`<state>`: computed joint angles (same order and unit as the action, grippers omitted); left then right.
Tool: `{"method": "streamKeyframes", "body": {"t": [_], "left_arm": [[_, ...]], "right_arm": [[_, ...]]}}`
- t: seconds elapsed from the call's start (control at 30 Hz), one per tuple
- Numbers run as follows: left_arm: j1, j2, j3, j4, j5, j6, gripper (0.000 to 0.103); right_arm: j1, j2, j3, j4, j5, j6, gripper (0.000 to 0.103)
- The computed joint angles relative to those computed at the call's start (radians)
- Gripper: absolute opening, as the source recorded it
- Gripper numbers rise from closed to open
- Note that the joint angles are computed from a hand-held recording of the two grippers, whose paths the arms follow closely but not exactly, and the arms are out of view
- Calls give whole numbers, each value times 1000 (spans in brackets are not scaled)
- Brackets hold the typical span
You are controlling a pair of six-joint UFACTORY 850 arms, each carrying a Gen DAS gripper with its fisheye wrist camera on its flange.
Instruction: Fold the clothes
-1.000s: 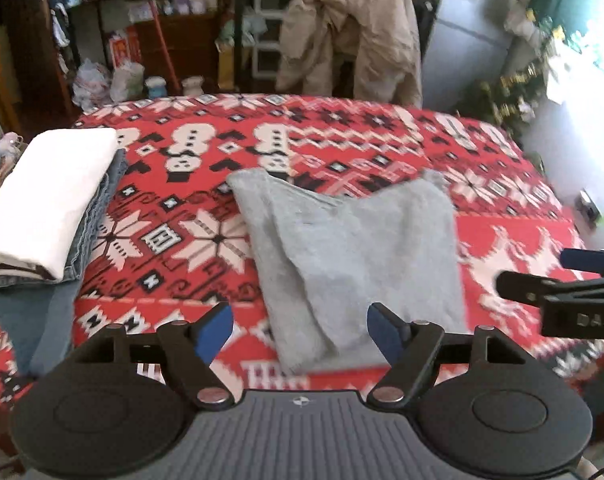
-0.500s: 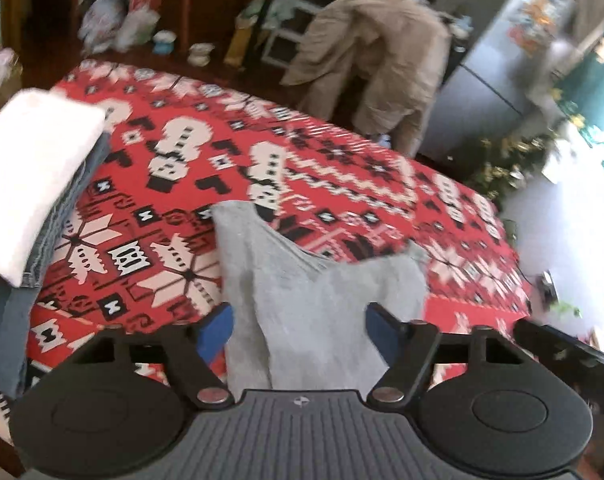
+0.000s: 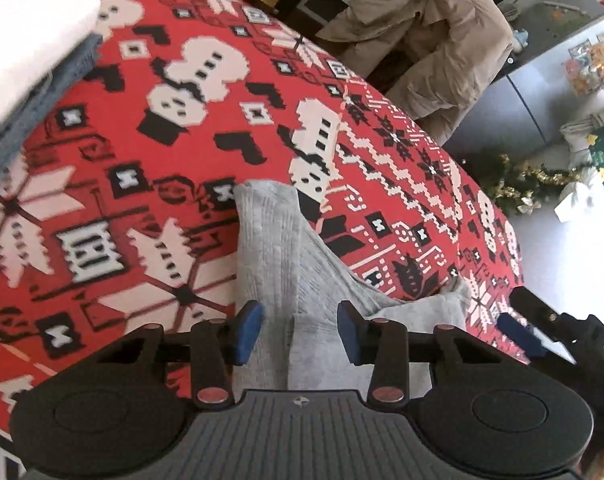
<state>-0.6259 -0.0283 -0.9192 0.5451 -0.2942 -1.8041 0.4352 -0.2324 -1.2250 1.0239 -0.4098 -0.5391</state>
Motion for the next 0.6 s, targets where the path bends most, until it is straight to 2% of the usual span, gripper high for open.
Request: {"method": "streamKeyframes", "body": {"t": [0.13, 0.23, 0.37, 0.47, 0.5, 0.53, 0.57, 0.6], "left_arm": [[3, -6, 15, 38, 70, -53, 41], [1, 10, 35, 172, 124, -198, 41], [-13, 12, 34, 334, 115, -344, 41], [-22, -15, 5, 224, 63, -224, 41], [-26, -25, -7, 189, 41, -187, 36], [-29, -35, -18, 160, 17, -160, 31], [-36, -40, -27, 154, -12, -157, 18], [-43, -44, -34, 156, -40, -161, 8]], "right_arm": [[-28, -18, 25, 212, -52, -171, 62], [-38, -28, 38, 304, -80, -240, 64], [-44, -57, 28, 331, -100, -252, 65], [-49, -68, 26, 368, -137, -287, 65], [-48, -69, 26, 374, -144, -301, 61], [-47, -70, 25, 379, -150, -315, 53], [-44, -73, 22, 372, -161, -311, 45], [-42, -77, 19, 365, -172, -306, 30]]}}
